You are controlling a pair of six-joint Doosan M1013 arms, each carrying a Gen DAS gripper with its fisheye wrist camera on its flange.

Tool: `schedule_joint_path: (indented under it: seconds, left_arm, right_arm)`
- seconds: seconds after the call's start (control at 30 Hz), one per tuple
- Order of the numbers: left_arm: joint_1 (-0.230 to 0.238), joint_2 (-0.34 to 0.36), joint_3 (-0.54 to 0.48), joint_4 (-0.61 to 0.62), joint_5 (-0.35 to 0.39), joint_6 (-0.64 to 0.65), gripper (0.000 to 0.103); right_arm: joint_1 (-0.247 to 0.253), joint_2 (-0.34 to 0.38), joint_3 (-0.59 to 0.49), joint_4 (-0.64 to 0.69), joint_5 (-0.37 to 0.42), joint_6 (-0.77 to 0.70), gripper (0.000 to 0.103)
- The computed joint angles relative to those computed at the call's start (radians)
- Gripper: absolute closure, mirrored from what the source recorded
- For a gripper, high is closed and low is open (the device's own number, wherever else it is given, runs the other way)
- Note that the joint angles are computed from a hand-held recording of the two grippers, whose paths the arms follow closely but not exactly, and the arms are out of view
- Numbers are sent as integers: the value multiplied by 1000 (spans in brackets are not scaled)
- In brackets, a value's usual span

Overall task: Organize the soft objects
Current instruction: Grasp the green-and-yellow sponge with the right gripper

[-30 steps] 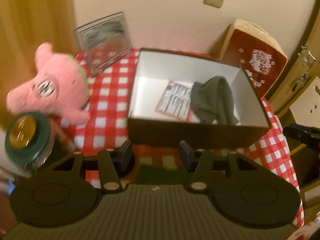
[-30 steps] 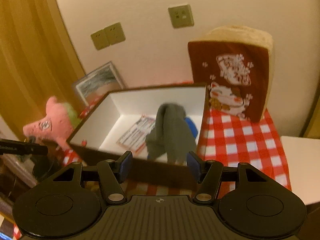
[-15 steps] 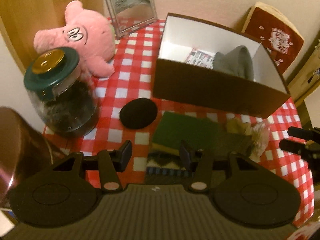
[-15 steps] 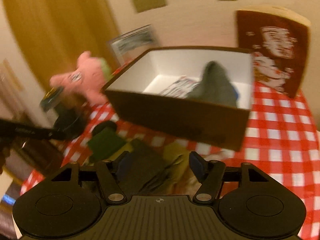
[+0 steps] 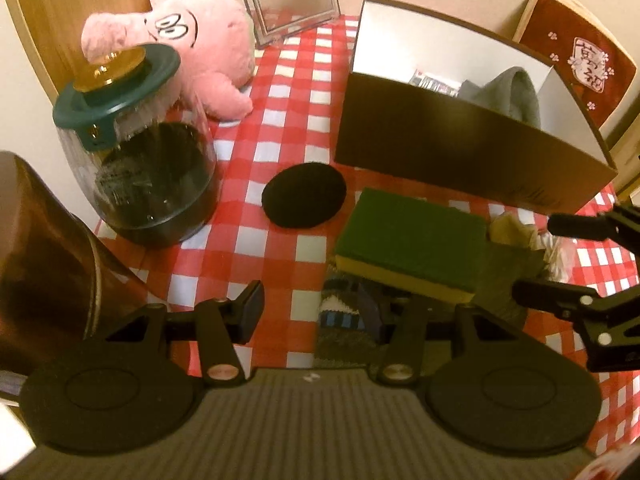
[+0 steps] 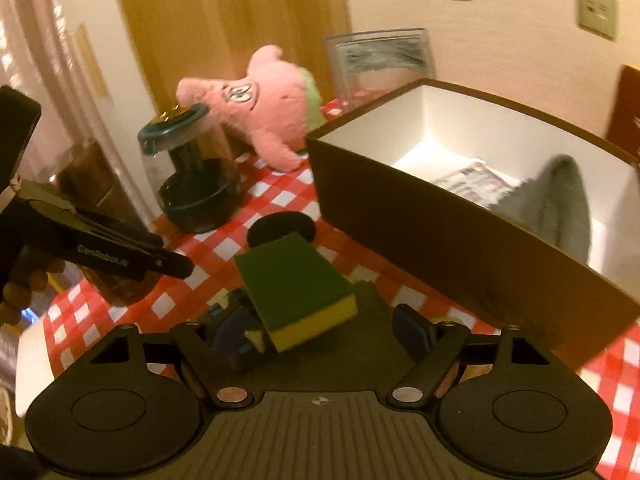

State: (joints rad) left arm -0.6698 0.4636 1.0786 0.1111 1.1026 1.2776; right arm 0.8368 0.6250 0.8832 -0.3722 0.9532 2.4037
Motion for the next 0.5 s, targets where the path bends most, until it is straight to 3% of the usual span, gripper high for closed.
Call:
schedule_joint_path:
  seconds: [0.5]
  left_arm:
    - [24,42,-19,-31,22,27,54]
  right_arm:
    - [-37,140,-204,142,119,-311,20]
